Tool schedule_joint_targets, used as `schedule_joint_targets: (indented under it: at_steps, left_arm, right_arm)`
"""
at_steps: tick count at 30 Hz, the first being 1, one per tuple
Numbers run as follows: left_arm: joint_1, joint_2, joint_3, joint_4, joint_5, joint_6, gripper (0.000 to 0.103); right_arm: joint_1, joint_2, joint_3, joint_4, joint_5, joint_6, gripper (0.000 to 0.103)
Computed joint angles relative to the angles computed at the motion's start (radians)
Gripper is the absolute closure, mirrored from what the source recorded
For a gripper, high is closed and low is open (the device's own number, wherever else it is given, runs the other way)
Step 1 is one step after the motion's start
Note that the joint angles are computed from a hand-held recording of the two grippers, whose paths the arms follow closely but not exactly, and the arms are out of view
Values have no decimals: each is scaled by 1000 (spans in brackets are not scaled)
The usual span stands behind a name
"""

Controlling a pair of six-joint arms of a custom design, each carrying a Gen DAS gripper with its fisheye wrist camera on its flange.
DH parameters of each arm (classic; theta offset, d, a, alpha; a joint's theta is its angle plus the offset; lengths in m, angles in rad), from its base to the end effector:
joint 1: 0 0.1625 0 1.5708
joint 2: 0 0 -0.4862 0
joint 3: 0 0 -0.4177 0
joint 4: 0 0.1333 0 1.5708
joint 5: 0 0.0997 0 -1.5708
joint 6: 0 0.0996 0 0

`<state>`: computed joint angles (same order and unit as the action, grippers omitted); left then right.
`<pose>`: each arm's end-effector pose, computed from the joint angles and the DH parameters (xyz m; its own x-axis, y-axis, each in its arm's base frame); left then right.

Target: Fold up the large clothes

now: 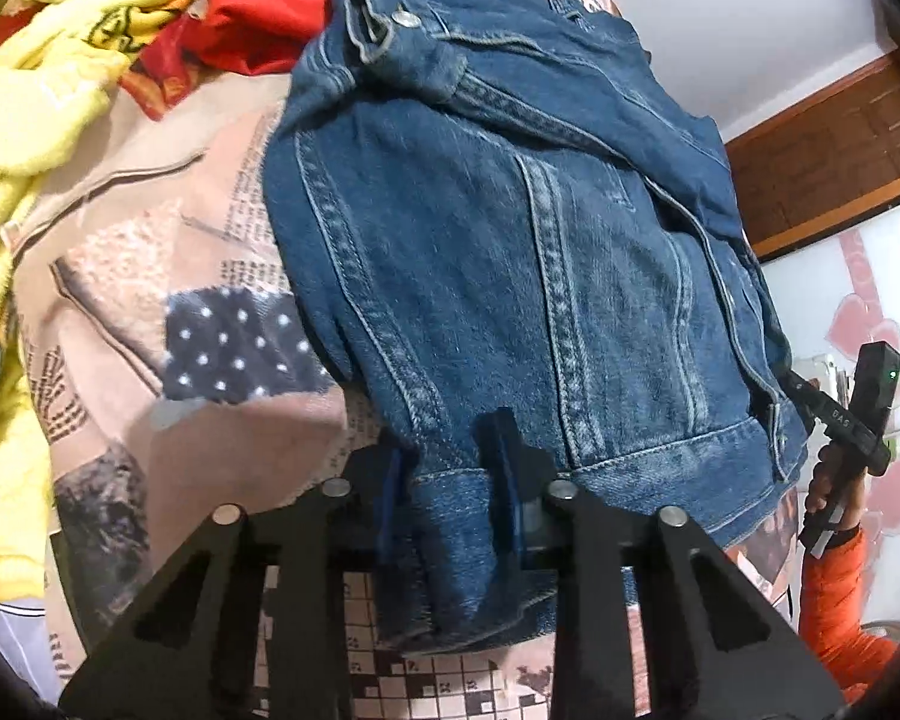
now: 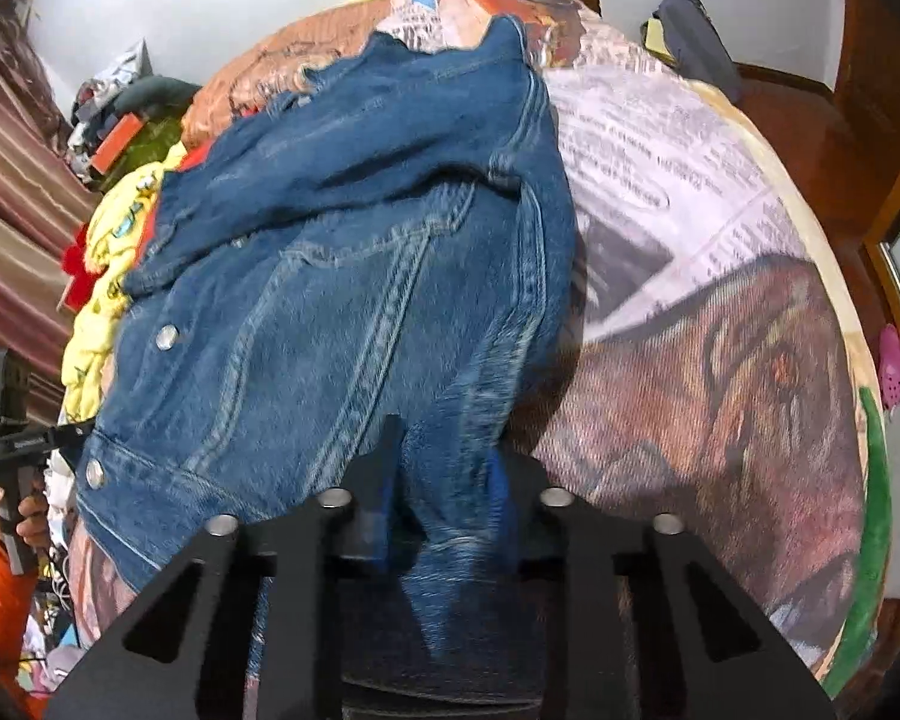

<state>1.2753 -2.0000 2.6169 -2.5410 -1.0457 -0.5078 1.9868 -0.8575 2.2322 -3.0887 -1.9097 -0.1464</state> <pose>0.0991 -0.3038 0.3166 -0.9003 -0.3613 -0.2427 -0.1883 0.8262 -0.5310 0.2984 -0.4275 0.0417 -0.8141 -0.4662 0.3464 -0.5243 0.8464 -0.0932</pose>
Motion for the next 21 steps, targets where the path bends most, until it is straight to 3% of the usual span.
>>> schedule_joint_targets:
  at_steps: [2,7,13,18,21]
  left_arm:
    - [-20,-25,-3,15,18,-9,86]
    - [-193,-130,-20,113,142,-68,88]
    - [-307,-127,-94,113,238,-34,89]
    - [-341,-87,-153,44,324,56,89]
    - [-312,-20,-189,-70,362,146,89]
  right_arm:
    - [0,-12,-8,12,30,-8,88]
    - [36,-21,-30,-29,46,-60,90]
    - [76,-4,-112,1,59,-124,90]
    - [90,18,-186,-10,75,-159,91]
    - [80,35,-249,-11,100,-151,91]
